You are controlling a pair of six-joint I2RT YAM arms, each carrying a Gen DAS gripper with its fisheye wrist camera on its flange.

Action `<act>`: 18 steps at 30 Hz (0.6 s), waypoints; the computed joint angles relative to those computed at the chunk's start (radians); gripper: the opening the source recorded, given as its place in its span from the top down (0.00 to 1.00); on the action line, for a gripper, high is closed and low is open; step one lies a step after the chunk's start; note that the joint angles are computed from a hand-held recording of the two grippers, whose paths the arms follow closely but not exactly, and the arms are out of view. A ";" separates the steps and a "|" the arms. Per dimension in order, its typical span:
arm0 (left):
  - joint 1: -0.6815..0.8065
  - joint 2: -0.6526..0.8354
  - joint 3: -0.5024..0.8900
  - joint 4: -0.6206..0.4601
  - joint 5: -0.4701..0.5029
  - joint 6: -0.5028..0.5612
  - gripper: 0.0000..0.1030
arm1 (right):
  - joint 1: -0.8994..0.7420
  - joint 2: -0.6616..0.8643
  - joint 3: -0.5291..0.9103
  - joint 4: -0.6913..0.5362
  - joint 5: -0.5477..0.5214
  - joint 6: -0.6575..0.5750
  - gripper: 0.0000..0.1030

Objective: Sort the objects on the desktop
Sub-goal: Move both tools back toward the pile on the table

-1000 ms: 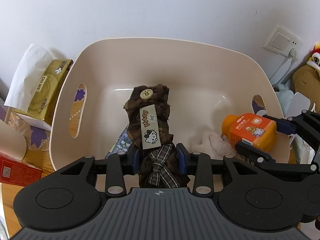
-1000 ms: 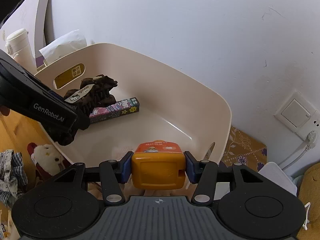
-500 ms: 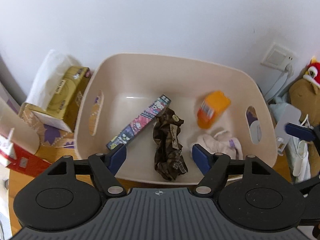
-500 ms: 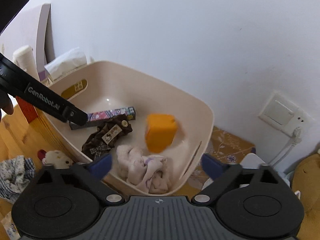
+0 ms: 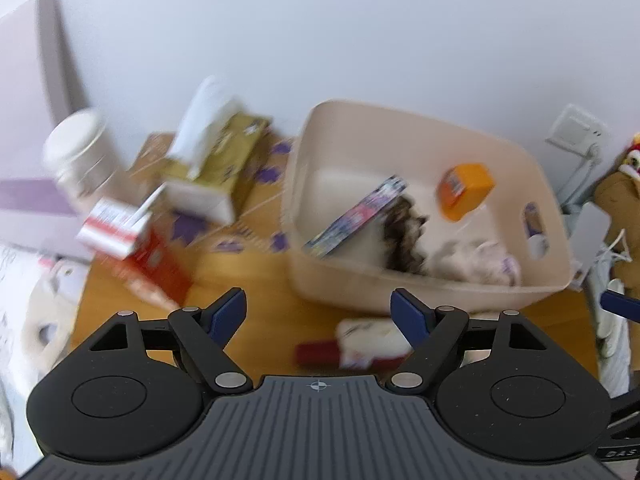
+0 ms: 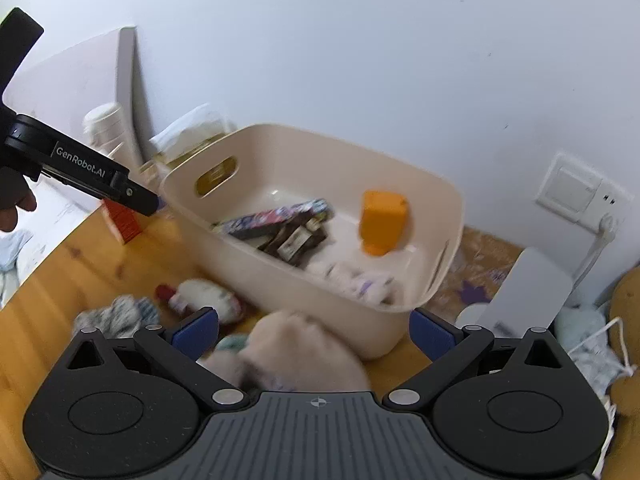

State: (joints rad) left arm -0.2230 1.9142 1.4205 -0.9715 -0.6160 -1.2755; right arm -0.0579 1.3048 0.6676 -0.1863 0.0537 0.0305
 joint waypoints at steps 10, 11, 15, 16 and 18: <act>-0.092 -0.154 -0.300 0.023 0.082 -0.171 0.22 | 0.161 -0.003 -0.095 0.002 0.033 0.144 0.00; -0.097 -0.159 -0.323 0.033 0.099 -0.177 0.22 | 0.174 -0.003 -0.099 -0.003 0.036 0.161 0.00; -0.119 -0.181 -0.407 0.081 0.154 -0.219 0.22 | 0.210 0.015 -0.104 -0.006 0.046 0.184 0.00; -0.125 -0.183 -0.424 0.094 0.165 -0.223 0.22 | 0.212 0.020 -0.103 -0.008 0.041 0.185 0.00; -0.138 -0.171 -0.437 0.109 0.177 -0.222 0.22 | 0.222 0.034 -0.105 -0.003 0.035 0.201 0.00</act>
